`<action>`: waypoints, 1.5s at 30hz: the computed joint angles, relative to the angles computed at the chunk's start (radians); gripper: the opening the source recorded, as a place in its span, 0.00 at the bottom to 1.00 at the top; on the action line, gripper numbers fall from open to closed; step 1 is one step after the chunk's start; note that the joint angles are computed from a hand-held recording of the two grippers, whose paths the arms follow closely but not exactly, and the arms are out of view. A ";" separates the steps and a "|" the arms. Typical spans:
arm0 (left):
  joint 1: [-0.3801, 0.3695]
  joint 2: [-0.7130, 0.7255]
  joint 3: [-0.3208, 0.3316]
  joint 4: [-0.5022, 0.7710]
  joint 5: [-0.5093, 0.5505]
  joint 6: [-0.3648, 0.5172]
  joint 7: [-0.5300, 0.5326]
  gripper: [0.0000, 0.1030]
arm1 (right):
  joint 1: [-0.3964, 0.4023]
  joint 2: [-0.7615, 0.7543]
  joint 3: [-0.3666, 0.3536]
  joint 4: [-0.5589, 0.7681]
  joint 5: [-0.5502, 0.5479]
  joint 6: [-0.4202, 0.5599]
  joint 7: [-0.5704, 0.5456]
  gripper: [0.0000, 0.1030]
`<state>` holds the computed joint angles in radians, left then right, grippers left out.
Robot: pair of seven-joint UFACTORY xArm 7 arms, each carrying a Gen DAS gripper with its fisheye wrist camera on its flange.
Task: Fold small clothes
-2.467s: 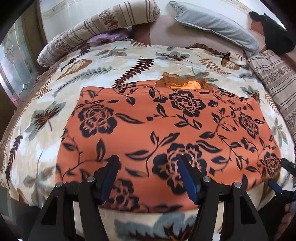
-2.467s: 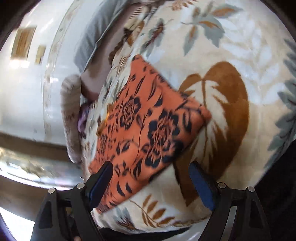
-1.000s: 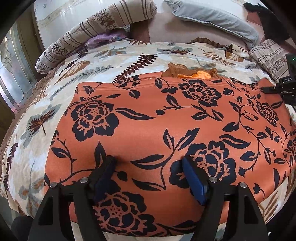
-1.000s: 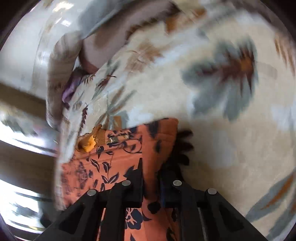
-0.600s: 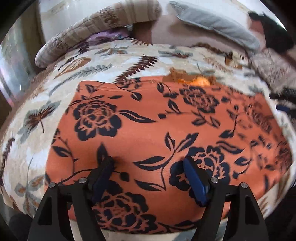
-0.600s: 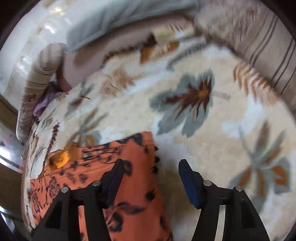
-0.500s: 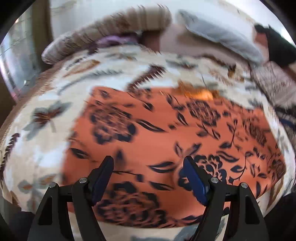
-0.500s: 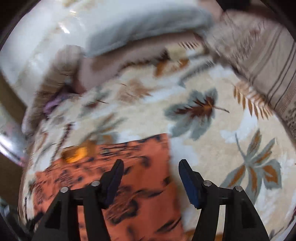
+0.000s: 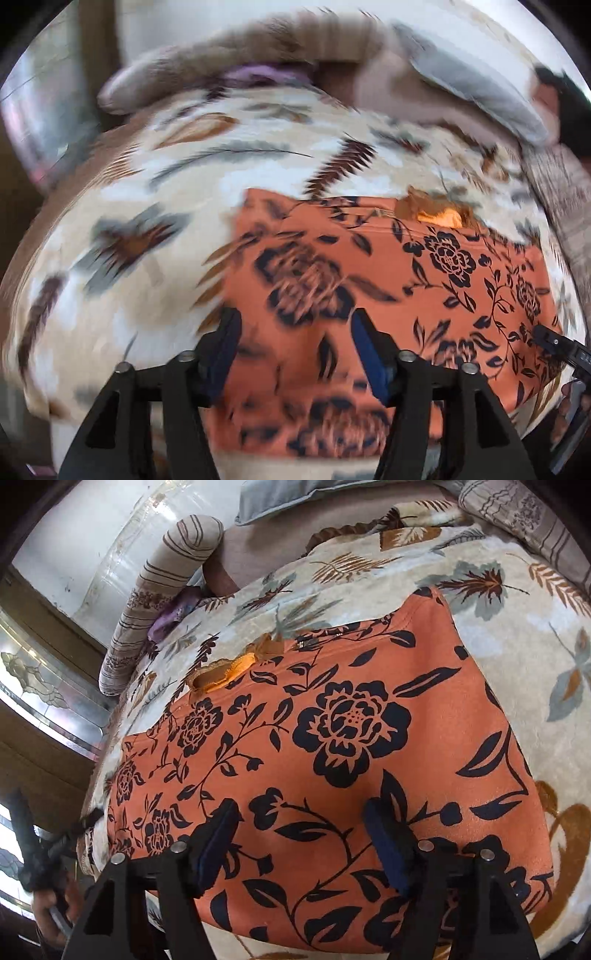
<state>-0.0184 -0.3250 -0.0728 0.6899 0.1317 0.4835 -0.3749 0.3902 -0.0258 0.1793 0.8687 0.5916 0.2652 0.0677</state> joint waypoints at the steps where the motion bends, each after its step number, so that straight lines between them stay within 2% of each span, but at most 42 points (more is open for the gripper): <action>1: 0.015 0.045 -0.004 0.036 0.001 0.022 0.038 0.61 | 0.002 -0.002 -0.001 -0.003 0.024 -0.004 -0.023 0.72; 3: 0.148 0.187 -0.119 0.150 0.107 0.078 0.005 0.62 | 0.006 0.006 -0.002 0.003 0.073 -0.010 -0.064 0.72; 4: 0.193 0.228 -0.145 0.179 0.128 0.072 0.007 0.65 | 0.005 0.005 -0.005 0.007 0.124 -0.001 -0.106 0.72; 5: 0.198 0.265 -0.129 0.202 0.108 0.062 0.028 0.67 | 0.005 -0.005 -0.005 0.002 0.159 0.007 -0.125 0.72; 6: 0.165 0.305 -0.072 0.233 0.045 0.055 0.055 0.69 | 0.000 -0.018 -0.014 0.000 0.203 0.027 -0.158 0.72; 7: 0.092 0.307 0.020 0.235 0.002 0.052 0.084 0.71 | 0.000 -0.007 -0.018 0.014 0.231 0.033 -0.173 0.72; 8: 0.051 0.314 0.070 0.241 -0.009 0.049 0.082 0.72 | -0.004 0.008 -0.021 0.034 0.253 0.045 -0.188 0.72; 11: 0.047 0.304 0.079 0.234 -0.019 0.042 0.063 0.72 | -0.037 0.054 -0.029 0.105 0.277 0.083 -0.196 0.72; 14: 0.044 0.270 0.072 0.200 0.060 0.023 -0.003 0.72 | -0.103 0.156 -0.040 0.231 0.291 0.134 -0.211 0.72; 16: 0.048 0.242 0.068 0.178 0.085 0.025 -0.051 0.72 | -0.146 0.238 -0.062 0.313 0.296 0.162 -0.161 0.72; 18: 0.056 0.223 0.067 0.164 0.108 0.018 -0.086 0.72 | -0.252 0.298 -0.002 0.376 0.401 0.171 -0.189 0.72; 19: 0.063 0.197 0.061 0.144 0.143 0.014 -0.121 0.72 | -0.259 0.305 -0.010 0.392 0.401 0.168 -0.165 0.72; 21: 0.081 0.139 0.049 0.102 0.199 0.010 -0.170 0.72 | -0.240 0.280 -0.024 0.379 0.326 0.127 -0.106 0.72; 25: 0.079 0.018 0.048 0.011 0.159 -0.019 -0.138 0.72 | -0.233 0.145 0.021 0.265 0.312 0.082 -0.164 0.72; 27: 0.077 -0.065 0.037 -0.049 0.137 -0.021 -0.123 0.72 | -0.205 0.070 0.025 0.193 0.350 0.074 -0.209 0.72; 29: 0.065 -0.147 0.031 -0.110 0.106 -0.014 -0.091 0.72 | -0.145 -0.024 0.002 0.105 0.475 0.095 -0.310 0.73; 30: 0.070 -0.172 0.019 -0.130 0.103 -0.002 -0.087 0.72 | -0.142 -0.061 0.018 0.069 0.506 0.108 -0.335 0.73; 31: 0.076 -0.192 0.004 -0.149 0.105 0.019 -0.086 0.72 | -0.120 -0.094 0.018 0.036 0.497 0.113 -0.326 0.73; 33: 0.105 -0.182 -0.023 -0.169 0.121 0.071 -0.102 0.68 | -0.071 -0.147 0.017 -0.031 0.524 0.085 -0.337 0.73; 34: 0.108 -0.160 -0.011 -0.172 0.097 0.108 -0.100 0.65 | -0.050 -0.159 0.016 -0.053 0.531 0.074 -0.331 0.73; 35: 0.076 -0.165 0.042 -0.191 0.031 0.102 -0.071 0.64 | -0.031 -0.166 0.017 -0.075 0.524 0.061 -0.317 0.73; 36: 0.073 -0.179 0.057 -0.200 0.001 0.100 -0.068 0.64 | -0.015 -0.168 0.014 -0.090 0.520 0.052 -0.303 0.74; 39: 0.095 -0.245 0.027 -0.206 0.015 0.119 -0.081 0.64 | 0.034 -0.186 -0.023 -0.130 0.572 0.039 -0.307 0.74; 41: 0.082 -0.267 0.028 -0.204 0.008 0.110 -0.057 0.64 | 0.051 -0.186 -0.040 -0.137 0.567 0.028 -0.298 0.74; 45: 0.081 -0.235 0.011 -0.169 0.004 0.104 -0.050 0.64 | 0.073 -0.183 -0.069 -0.140 0.605 0.015 -0.325 0.74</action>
